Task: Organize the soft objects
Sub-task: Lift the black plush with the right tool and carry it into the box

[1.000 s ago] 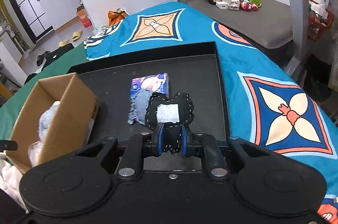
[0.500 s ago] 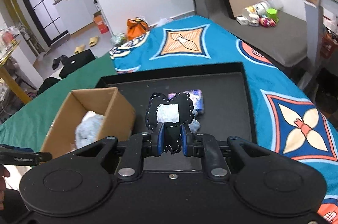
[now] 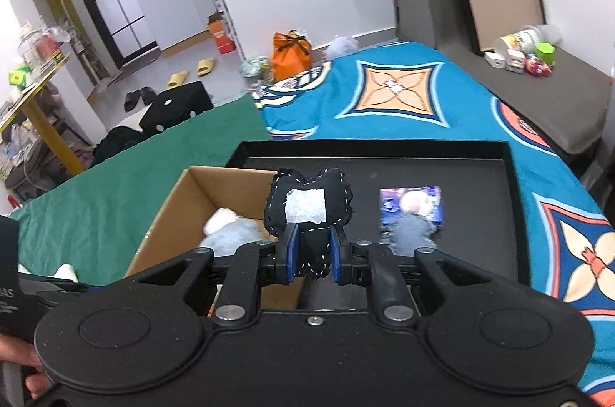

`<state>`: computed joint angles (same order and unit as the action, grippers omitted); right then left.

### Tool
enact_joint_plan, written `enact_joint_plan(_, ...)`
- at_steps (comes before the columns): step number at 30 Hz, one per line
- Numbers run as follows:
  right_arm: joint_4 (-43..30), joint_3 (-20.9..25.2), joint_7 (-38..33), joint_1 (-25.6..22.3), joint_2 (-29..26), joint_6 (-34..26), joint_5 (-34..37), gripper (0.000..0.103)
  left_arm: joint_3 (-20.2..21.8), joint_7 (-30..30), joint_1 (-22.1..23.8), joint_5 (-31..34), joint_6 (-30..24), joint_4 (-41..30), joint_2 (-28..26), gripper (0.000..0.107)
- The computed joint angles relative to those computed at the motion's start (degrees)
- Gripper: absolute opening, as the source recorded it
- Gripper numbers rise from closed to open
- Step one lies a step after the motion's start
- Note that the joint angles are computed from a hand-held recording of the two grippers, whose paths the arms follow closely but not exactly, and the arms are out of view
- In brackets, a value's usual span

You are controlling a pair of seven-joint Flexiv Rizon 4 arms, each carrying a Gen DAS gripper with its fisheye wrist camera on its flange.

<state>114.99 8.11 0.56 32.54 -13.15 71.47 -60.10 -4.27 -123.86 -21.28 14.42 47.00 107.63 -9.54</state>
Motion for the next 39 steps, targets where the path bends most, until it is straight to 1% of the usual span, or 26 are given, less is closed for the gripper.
enact_joint_plan(4, -2.66, 0.48, -2.37, 1.3, -2.15, -0.66, 1.72, 0.018, 0.19, 0.71, 0.68, -1.64, 1.87, 1.61, -0.04, 0.026)
enact_joint_plan(8, -5.05, 0.54, -5.55, 3.0, -4.2, -1.28, 4.3, 0.018, 0.3, 1.88, 1.42, -3.8, 5.33, 3.84, 0.03, 0.022)
enact_joint_plan(13, -8.63, 0.78, -10.93, 5.29, -7.29, -2.44, 9.19, 0.018, 0.26, 4.01, 2.54, -7.97, 9.2, 6.5, 0.15, 0.015)
enact_joint_plan(17, -11.36, 0.22, -14.05, 7.34, -9.38, -3.06, 11.98, 0.018, 0.07, 6.06, 3.09, -11.11, 11.51, 8.34, 0.52, 0.013)
enact_joint_plan(24, -16.02, -0.18, -19.68, 9.67, -12.3, -4.58, 16.48, 0.018, -0.03, 8.31, 3.53, -14.19, 13.11, 9.74, 0.66, 0.013)
enact_joint_plan(26, -17.37, -0.07, -21.49, 10.05, -13.1, -4.36, 17.75, 0.022, -0.08, 8.79, 3.62, -14.92, 13.29, 10.01, 0.75, 0.013)
enact_joint_plan(27, -18.11, 0.45, -23.59, 10.03, -13.46, -4.52, 18.68, 0.027, -0.1, 9.05, 3.65, -15.12, 13.32, 10.01, 0.7, 0.013)
enact_joint_plan(29, -19.52, 1.25, -27.68, 10.4, -13.96, -6.42, 20.51, 0.043, -0.11, 9.41, 3.64, -15.3, 13.06, 9.91, 0.7, 0.013)
enact_joint_plan(34, -17.43, 0.2, -26.39, 11.13, -12.18, -6.3, 22.48, 0.043, -0.11, 10.02, 3.71, -15.82, 11.82, 9.4, 0.62, 0.013)
enact_joint_plan(39, -13.75, -0.39, -23.99, 10.53, -9.47, -5.69, 21.74, 0.043, -0.03, 9.46, 3.48, -14.8, 9.68, 8.02, 0.37, 0.013)
